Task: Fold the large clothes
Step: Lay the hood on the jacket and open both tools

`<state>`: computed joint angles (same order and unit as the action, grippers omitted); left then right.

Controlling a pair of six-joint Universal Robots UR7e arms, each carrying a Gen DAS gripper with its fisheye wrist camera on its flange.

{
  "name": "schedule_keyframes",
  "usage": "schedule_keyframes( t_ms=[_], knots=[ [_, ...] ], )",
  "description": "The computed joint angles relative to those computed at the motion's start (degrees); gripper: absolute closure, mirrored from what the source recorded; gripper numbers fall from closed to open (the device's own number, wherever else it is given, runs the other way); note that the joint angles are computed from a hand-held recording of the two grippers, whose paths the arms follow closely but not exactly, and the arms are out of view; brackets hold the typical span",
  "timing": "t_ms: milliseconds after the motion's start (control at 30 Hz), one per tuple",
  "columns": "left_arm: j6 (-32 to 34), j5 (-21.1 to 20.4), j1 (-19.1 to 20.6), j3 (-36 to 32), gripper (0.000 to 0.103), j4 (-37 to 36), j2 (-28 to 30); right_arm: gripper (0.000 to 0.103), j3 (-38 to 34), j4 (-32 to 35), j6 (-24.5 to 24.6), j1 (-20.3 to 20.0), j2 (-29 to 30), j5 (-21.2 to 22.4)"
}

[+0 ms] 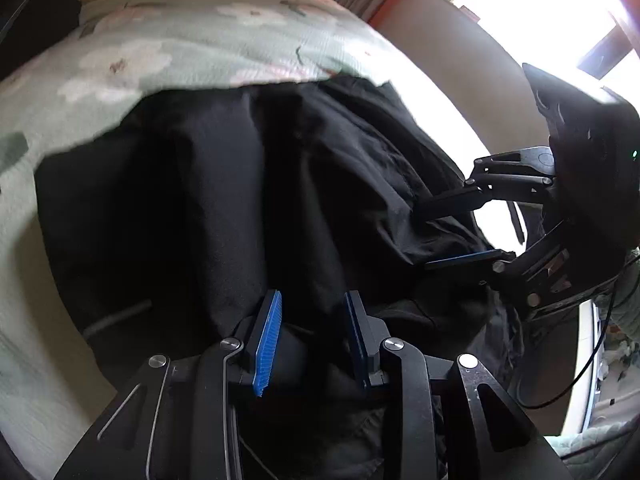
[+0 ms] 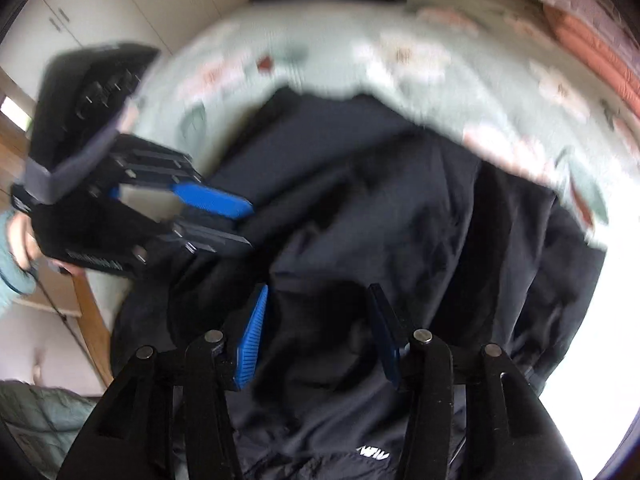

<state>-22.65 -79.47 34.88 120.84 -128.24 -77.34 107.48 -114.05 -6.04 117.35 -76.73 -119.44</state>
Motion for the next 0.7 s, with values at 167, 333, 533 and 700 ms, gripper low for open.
schedule_keyframes(
  t_ms=[167, 333, 533, 700],
  knots=[
    [-3.84, 0.78, -0.85, 6.26, 0.071, -7.28, 0.64, 0.047, 12.18, -13.35, 1.75, -1.67, -2.33, -5.11],
    [-4.0, 0.83, -1.07, 3.98, 0.073, -2.79, -0.98, 0.049, 8.43, -5.62, 7.37, -0.88, -4.62, -2.89],
    [-3.88, 5.21, -5.9, 0.0, 0.069, 3.8, -5.83, 0.047, 0.04, -6.24, 8.88, -0.39, -8.43, -0.44],
    [-3.94, 2.73, -4.99, 0.36, 0.058, -1.44, -4.44, 0.047, -4.4, -10.1, 9.32, -4.03, 0.55, -4.25]
  ],
)
